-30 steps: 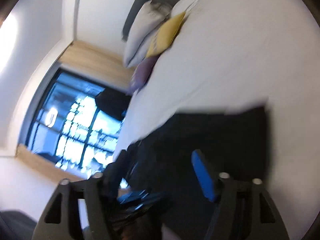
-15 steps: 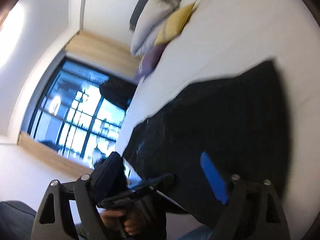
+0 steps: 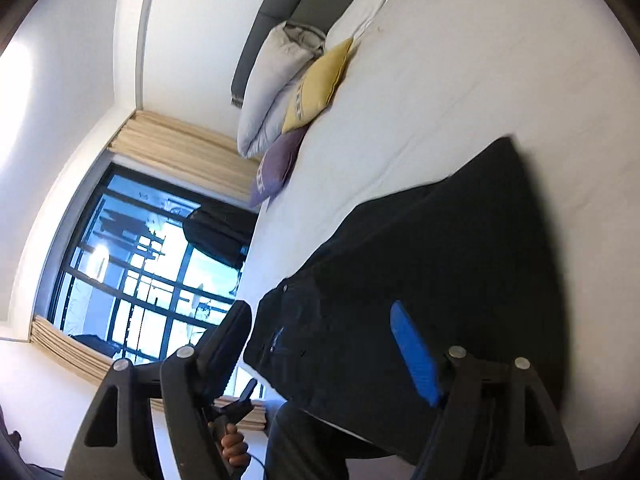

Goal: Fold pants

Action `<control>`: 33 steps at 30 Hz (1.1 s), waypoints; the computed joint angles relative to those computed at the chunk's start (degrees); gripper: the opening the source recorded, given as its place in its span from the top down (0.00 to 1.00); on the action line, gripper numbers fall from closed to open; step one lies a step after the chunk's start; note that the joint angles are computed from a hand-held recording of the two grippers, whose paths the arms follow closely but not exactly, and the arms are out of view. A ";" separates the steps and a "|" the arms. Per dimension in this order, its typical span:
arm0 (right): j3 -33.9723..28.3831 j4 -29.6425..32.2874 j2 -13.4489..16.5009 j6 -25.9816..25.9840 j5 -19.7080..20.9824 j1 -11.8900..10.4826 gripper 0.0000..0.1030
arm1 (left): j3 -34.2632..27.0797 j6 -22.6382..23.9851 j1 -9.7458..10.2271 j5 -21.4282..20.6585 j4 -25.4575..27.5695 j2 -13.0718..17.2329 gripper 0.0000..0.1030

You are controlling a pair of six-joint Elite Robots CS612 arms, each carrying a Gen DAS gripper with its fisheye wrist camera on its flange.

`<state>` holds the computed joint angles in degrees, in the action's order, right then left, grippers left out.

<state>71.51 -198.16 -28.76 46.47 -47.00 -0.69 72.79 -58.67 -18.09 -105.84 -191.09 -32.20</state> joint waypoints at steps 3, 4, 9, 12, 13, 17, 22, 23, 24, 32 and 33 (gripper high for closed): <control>-1.71 2.97 0.89 -1.28 0.46 1.06 0.27 | -1.45 -2.06 1.03 -2.23 -0.44 1.31 0.12; -1.52 3.62 0.80 -1.73 0.68 1.27 0.27 | -2.74 -3.01 0.90 -3.12 -0.57 2.26 0.12; -0.52 5.21 -0.26 -3.11 0.60 1.42 0.27 | -6.69 -3.77 1.44 -5.20 0.58 4.77 0.12; 1.28 3.79 -1.19 -3.16 0.93 0.92 0.27 | -9.07 -4.56 0.84 -5.10 -0.15 6.76 0.14; 1.57 3.64 -1.32 -3.30 1.02 0.80 0.27 | -9.84 -4.49 0.79 -5.07 -0.22 7.32 0.14; 0.91 4.17 -1.05 -2.87 1.42 1.16 0.27 | -12.42 -7.60 0.25 -4.61 -2.41 9.75 0.17; 1.23 5.49 -1.34 -3.67 1.58 1.13 0.27 | -14.31 -7.56 0.28 -4.63 1.00 10.63 0.76; 1.07 5.70 -1.25 -3.82 1.32 1.20 0.27 | -14.46 -7.75 0.28 -4.56 1.06 10.73 0.77; 1.06 5.94 -1.33 -4.10 1.22 1.20 0.27 | -14.36 -7.58 0.23 -4.36 1.03 10.69 0.80; -2.17 13.84 -0.48 -10.26 2.26 2.16 0.27 | -13.79 -4.26 -0.48 -1.44 2.76 9.20 0.84; -2.71 14.68 -0.20 -11.17 2.96 2.28 0.27 | -13.46 -3.45 -0.56 -1.11 2.99 8.84 0.84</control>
<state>68.79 -183.48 -28.96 35.30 -44.04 1.59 59.33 -62.12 -18.65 -106.94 -188.11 -23.36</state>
